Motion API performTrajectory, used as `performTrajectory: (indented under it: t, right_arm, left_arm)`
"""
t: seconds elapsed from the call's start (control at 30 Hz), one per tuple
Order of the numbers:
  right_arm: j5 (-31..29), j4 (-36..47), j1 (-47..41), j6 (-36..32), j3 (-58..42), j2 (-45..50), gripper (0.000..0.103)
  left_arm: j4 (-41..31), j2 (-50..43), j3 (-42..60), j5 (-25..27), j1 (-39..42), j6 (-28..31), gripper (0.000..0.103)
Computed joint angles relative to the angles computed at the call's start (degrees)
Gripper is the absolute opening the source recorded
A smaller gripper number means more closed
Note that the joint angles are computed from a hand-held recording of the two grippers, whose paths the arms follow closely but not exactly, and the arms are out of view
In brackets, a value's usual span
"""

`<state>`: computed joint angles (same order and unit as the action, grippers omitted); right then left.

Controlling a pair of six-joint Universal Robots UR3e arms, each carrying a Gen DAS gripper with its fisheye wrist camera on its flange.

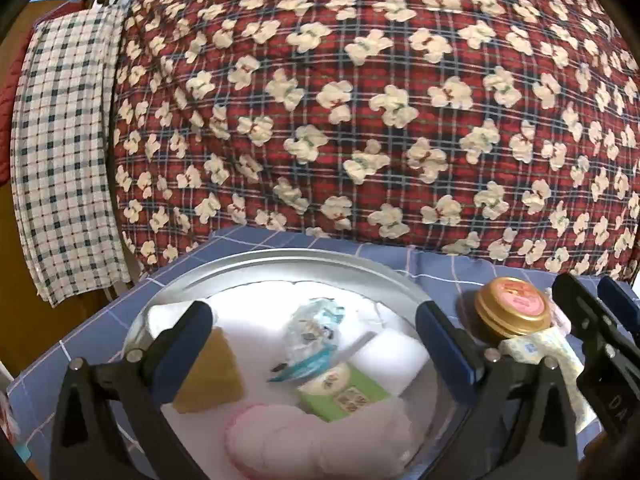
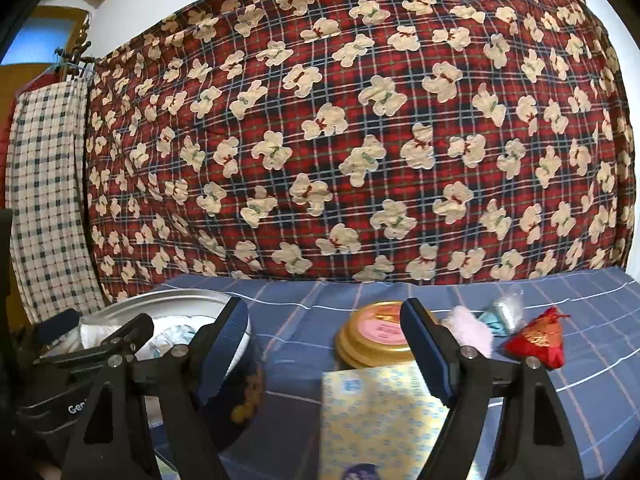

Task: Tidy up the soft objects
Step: 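Move both tools back toward the remaining items on the table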

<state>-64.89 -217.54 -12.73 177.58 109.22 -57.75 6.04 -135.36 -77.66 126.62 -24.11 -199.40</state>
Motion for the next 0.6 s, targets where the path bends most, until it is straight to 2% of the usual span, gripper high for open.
performTrajectory:
  t: [0.2, 0.33, 0.6]
  right_arm:
    - [0.79, -4.34, -3.68, -1.63, 2.92, -0.58, 0.08]
    - [3.04, -10.11, -8.25, -0.22, 5.12, -0.31, 0.08]
    - [4.82, -10.86, -15.34, 0.55, 5.69, -0.82, 0.081]
  left_arm:
    - [-1.94, -2.2, 4.25, 0.39, -2.01, 0.67, 0.103]
    - [-2.88, -4.32, 7.71, 1.92, -3.57, 1.46, 0.103]
    - [-4.11, -8.21, 14.61, 1.99, -6.14, 2.42, 0.103]
